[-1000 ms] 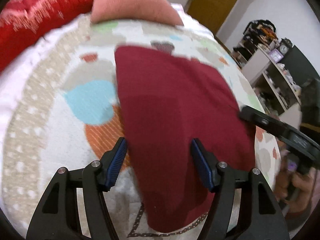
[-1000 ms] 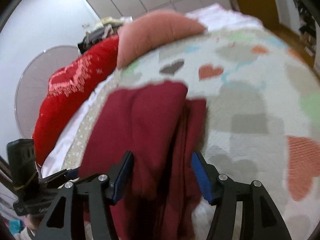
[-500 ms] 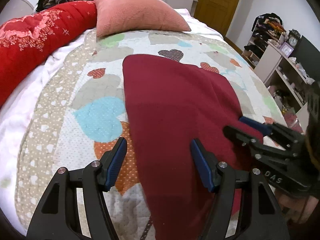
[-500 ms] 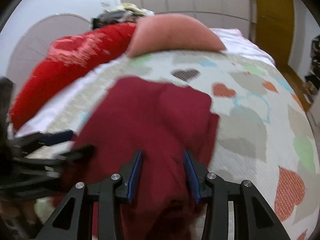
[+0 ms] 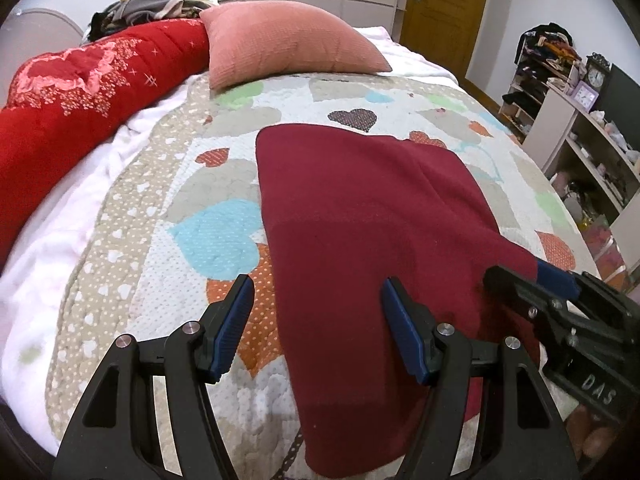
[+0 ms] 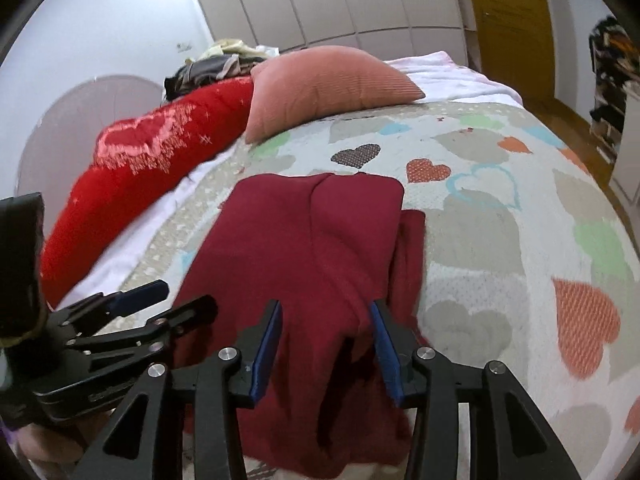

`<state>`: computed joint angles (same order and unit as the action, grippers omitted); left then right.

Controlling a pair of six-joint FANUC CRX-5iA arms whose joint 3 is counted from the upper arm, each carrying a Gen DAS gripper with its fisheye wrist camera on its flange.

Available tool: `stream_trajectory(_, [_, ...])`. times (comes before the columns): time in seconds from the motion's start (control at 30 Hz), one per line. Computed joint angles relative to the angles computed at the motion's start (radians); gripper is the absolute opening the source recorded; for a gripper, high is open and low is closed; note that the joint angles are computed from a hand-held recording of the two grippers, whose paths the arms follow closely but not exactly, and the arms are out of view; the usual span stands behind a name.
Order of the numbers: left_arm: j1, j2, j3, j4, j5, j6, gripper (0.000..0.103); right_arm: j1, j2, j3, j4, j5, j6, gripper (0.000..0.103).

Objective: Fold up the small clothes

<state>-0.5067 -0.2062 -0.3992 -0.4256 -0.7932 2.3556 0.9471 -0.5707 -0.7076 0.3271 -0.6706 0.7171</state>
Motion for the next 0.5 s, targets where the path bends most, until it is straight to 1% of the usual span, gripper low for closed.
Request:
stream_trajectory(0.1, [-0.036, -0.005, 0.014, -0.051, -0.036, 0.051, 0.066, 0.044, -0.014, -0.018, 0.076, -0.037, -0.068, 0.047])
stream_trajectory(0.13, [-0.046, -0.01, 0.015, -0.064, -0.043, 0.066, 0.066, 0.065, -0.02, -0.029, 0.122, -0.052, -0.108, 0.047])
stream_trajectory(0.2, [-0.064, -0.019, 0.016, -0.092, -0.055, 0.097, 0.066, 0.085, -0.03, -0.038, 0.165, -0.067, -0.154, 0.049])
stream_trajectory(0.4, [-0.108, -0.044, 0.022, -0.153, -0.098, 0.155, 0.066, 0.129, -0.054, -0.054, 0.227, -0.102, -0.229, 0.05])
stream_trajectory(0.5, [-0.114, -0.061, 0.016, -0.161, -0.102, 0.171, 0.066, 0.148, -0.059, -0.056, 0.247, -0.12, -0.248, 0.05])
